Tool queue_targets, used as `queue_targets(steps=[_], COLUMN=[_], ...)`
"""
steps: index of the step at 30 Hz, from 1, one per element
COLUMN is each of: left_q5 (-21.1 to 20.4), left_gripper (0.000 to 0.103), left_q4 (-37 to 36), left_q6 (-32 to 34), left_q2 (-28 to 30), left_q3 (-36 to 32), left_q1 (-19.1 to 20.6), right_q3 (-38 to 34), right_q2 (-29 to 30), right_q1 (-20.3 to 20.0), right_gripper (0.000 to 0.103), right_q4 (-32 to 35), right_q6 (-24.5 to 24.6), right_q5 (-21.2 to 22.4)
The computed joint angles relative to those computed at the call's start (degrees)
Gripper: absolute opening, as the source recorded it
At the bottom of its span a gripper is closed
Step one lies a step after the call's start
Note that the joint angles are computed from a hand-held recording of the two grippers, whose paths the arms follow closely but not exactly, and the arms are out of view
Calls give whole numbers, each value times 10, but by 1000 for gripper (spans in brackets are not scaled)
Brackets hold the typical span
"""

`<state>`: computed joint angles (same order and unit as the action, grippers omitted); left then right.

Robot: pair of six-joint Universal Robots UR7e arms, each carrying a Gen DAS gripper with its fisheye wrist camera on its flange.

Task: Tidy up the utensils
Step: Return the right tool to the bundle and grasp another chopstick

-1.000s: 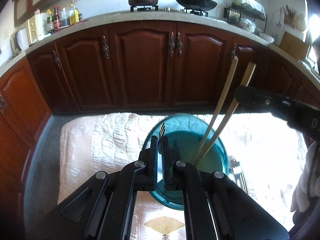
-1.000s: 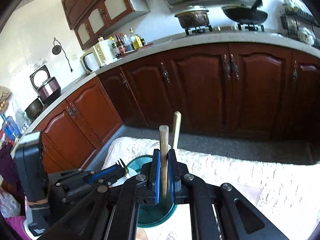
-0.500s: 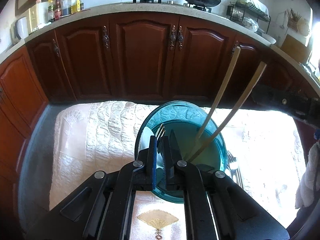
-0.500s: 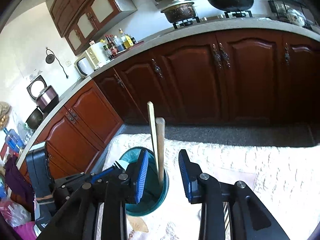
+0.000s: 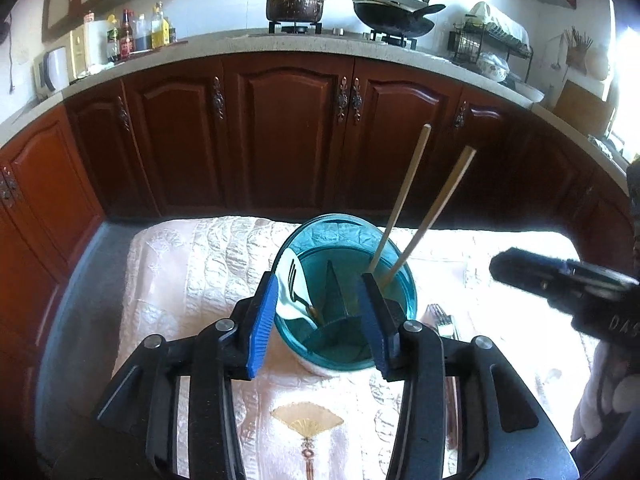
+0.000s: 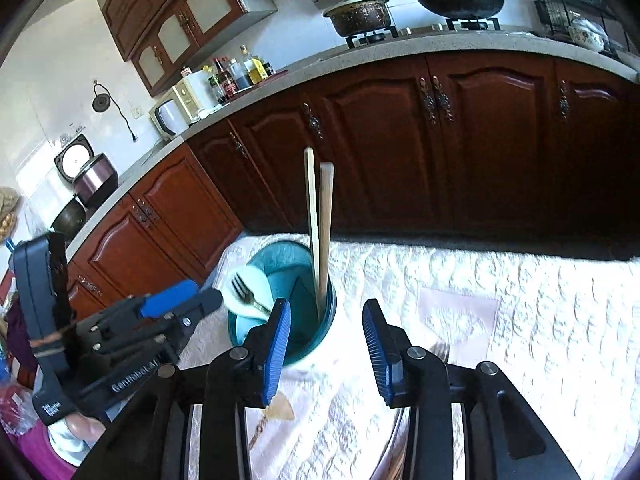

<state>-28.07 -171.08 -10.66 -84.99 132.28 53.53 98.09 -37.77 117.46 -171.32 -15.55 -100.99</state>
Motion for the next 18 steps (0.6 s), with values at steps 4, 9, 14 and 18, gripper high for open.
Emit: queue_targets(steps=[4,9,14,18], left_q5=[3,-3,-21,-38], left_gripper=[44,51,51,51], left_q4=[29,62,117,146], left_q6=[-39,-95,-165,-198], left_q2=[-30,-75,-96,-96], left_q3=[26,67,95,109], left_q1=[-24,-49,-50,-49], right_q3=[42,85,85,67], right_q2=[-21,-31,-5,24], right_q1=[-7,-34,-69,-82], right_gripper=[36,36,23,20], right_q4=[-11,-10,6,14], right_q6=[-7,-13,11,23], right_q5=[-26,-76,-101,-120])
